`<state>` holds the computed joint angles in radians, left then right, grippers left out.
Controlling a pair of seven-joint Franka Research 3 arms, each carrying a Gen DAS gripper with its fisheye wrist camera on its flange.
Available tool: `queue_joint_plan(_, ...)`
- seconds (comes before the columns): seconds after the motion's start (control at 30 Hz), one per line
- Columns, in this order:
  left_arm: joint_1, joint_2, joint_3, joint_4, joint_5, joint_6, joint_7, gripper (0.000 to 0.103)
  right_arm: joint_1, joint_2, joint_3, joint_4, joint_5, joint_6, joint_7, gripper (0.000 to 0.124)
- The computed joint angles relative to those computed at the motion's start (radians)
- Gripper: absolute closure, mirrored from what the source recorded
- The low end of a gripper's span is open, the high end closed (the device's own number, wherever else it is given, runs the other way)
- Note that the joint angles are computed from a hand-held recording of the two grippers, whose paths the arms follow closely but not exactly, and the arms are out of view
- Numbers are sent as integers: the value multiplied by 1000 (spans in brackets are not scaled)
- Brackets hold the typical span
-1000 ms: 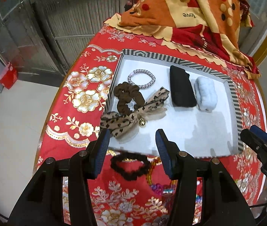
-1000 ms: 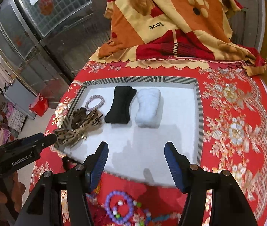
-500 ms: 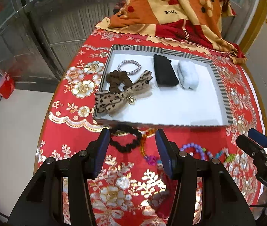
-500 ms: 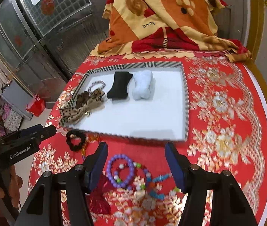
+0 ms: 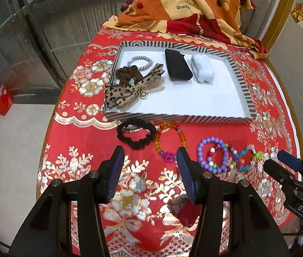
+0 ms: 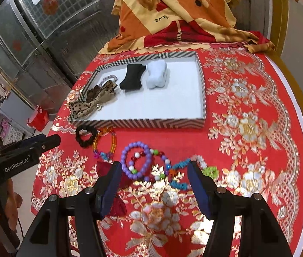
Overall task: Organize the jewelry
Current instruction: 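Withdraw both grippers from the tray toward the red bow and beaded bracelets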
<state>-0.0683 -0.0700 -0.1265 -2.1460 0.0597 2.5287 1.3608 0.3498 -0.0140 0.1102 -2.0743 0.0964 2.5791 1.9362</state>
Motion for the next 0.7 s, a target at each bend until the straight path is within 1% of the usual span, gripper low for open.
queue_joint_plan(0.13,6,-23,14,-25,-44,-19,42,53,1,-24,2,-33,3,-4,14,63)
queue_joint_plan(0.27,16,-46,26,-58,-60,-29,69,53,-3,-52,5,-74,11,-9,22,63)
queue_joint_plan(0.4,24,-58,43,-84,-115,-47,104,53,-9,-74,7,-110,11,-26,34,63)
queue_joint_plan(0.7,25,-55,52,-95,-222,-91,180,53,-18,-73,4,-133,38,-43,27,63)
